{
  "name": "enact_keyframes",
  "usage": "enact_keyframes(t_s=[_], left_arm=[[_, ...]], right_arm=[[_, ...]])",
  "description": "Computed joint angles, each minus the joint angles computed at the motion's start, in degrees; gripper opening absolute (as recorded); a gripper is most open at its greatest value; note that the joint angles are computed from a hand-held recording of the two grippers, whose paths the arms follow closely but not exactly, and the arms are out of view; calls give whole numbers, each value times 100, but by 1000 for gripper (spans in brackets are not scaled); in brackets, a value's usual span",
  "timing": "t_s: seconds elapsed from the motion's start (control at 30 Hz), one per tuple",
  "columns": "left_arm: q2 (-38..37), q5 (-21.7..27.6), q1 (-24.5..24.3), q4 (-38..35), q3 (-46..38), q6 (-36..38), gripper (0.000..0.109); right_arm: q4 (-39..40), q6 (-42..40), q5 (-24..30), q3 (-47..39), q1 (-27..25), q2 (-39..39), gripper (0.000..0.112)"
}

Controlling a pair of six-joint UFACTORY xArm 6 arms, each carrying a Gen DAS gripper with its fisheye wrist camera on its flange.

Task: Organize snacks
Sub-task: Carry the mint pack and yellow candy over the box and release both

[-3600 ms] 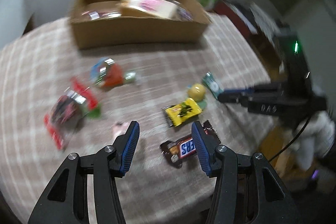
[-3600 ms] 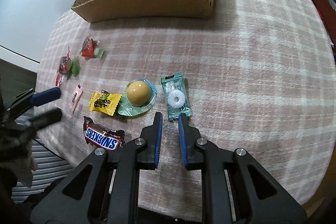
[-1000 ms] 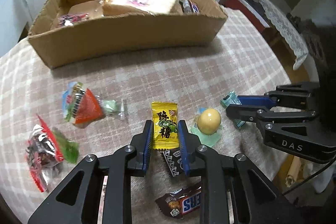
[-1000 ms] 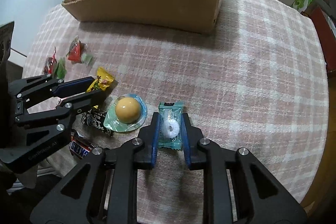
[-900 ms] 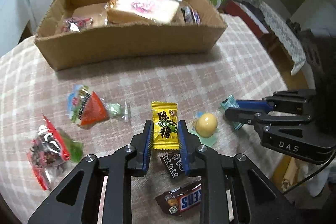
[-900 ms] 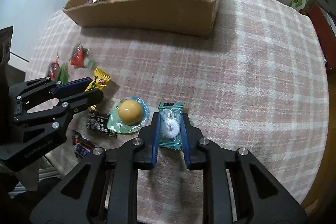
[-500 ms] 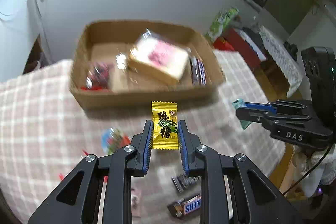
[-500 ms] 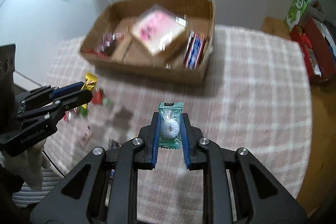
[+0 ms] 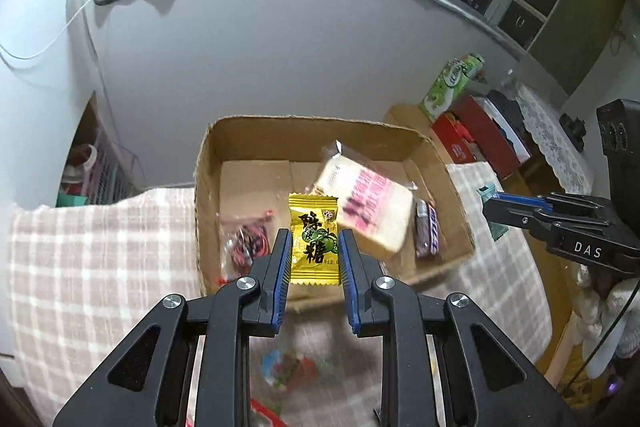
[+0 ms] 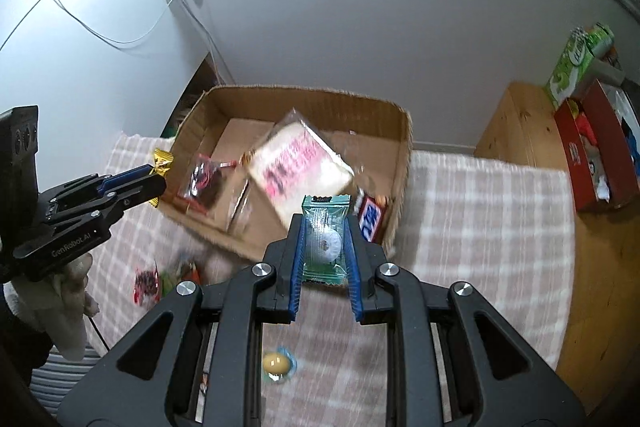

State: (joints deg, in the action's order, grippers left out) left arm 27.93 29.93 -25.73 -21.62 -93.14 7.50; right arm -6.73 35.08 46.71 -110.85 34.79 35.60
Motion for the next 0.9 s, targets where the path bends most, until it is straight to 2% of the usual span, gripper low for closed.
enact_keyframes(t_s=[0.2,0.57,0.63,0.67,0.7,0.73,0.9], left_arm=[[372,213,7,270,-514,-183,22],[768,567,55,280,-1069,-238,22],[855,690,60,417,-1217,-396,33],[901,775,69,433,-1302,-441,50],[923,811,72,437,-1340,-471,56],[933,822,71,432,-1358,-472,56],[899,760,76,464,-1307,-497,56]], right_arm=[[52,-209,555,-1225,-17,828,19],[216,-397,981,-2093,-75,1474,21],[166,-378,1050,-2203,-74,1544,30],[112,-360,1121,-2292,-71,1595,45],[64,-330,1119,-2296,-65,1599,63],[1,-290,1084,-2259,-60,1576,69],[-34,-355,1022,-2241,-55,1550,71]])
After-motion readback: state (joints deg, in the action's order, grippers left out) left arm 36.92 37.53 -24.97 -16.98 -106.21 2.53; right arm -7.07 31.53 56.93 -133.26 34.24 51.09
